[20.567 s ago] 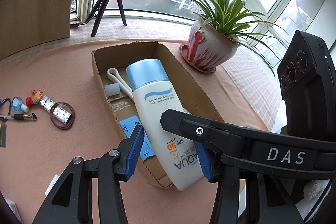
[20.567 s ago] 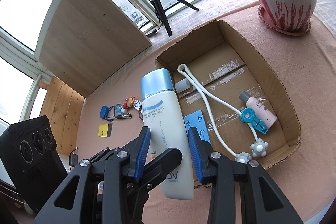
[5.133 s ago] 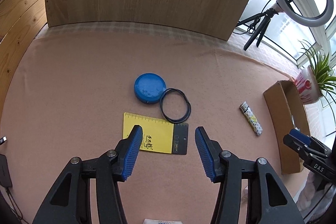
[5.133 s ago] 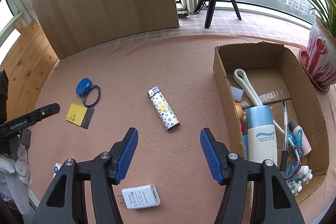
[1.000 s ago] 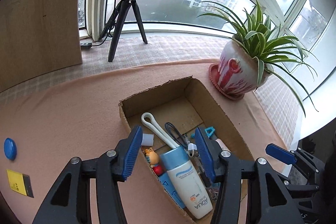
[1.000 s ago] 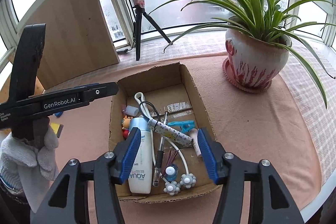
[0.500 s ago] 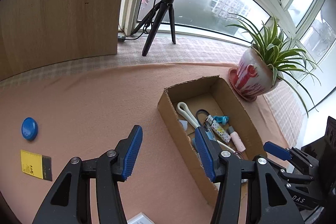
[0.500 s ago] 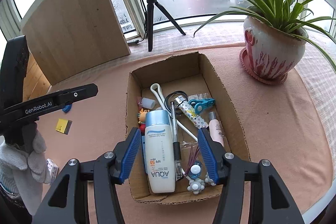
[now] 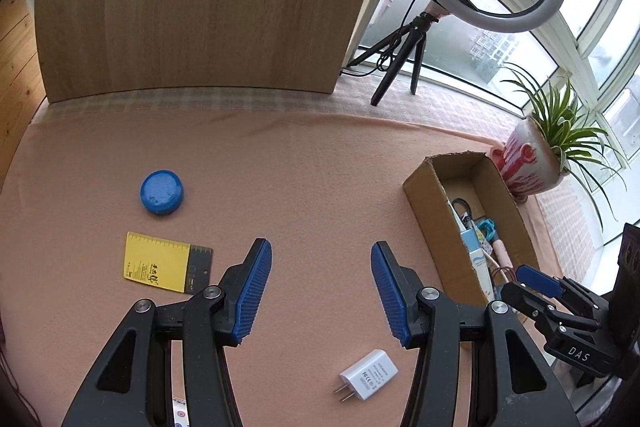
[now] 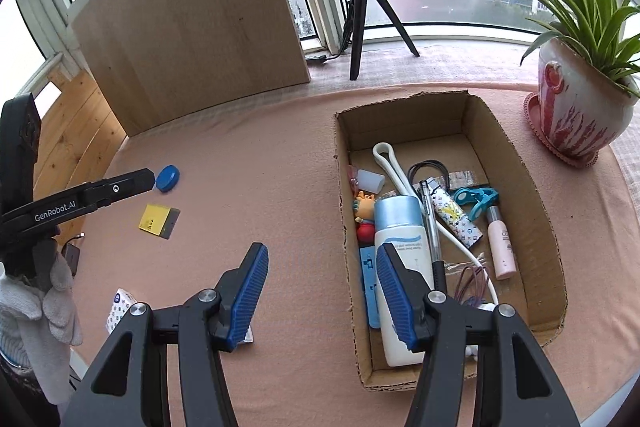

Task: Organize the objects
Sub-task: 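Move the right tool back to the white power adapter on the table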

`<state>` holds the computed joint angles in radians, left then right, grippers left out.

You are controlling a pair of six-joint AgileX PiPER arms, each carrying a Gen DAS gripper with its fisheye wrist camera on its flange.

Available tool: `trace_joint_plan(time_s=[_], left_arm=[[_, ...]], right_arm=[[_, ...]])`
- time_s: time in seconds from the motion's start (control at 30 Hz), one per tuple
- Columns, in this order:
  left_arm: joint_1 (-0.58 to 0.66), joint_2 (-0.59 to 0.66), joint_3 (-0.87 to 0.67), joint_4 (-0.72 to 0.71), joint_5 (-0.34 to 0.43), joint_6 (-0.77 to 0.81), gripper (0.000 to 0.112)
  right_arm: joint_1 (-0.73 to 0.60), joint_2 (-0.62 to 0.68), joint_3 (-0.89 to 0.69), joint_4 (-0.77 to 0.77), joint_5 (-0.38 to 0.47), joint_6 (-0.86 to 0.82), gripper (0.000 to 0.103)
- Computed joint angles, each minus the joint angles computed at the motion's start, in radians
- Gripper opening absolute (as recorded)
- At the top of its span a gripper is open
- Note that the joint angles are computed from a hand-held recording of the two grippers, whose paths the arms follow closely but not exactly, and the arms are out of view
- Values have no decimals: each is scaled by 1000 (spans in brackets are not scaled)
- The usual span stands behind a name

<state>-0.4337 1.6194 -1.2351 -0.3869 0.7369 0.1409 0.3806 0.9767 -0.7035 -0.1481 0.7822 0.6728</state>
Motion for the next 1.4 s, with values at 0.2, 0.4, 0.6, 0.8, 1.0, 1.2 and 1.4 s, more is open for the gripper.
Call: trace_joint_plan(time_s=[0.2, 0.4, 0.6, 0.8, 1.0, 1.2, 1.4], left_arm=[[170, -77, 101, -70, 43, 151, 56], [340, -136, 198, -117, 85, 286, 56], [483, -184, 298, -155, 120, 409, 56], [553, -224, 395, -199, 128, 485, 56], [501, -283, 492, -230, 118, 526, 56], [314, -284, 558, -275, 61, 505, 56], [133, -241, 582, -360, -6, 527, 56]], right_arm=[[162, 71, -19, -85, -17, 179, 53], [284, 140, -29, -131, -30, 302, 53], [368, 196, -11, -149, -52, 392, 53], [413, 251, 11, -158, -80, 458, 53], [414, 300, 23, -141, -111, 470, 53], [348, 339, 40, -32, -172, 361, 53], [298, 367, 56, 144, -226, 189, 53]])
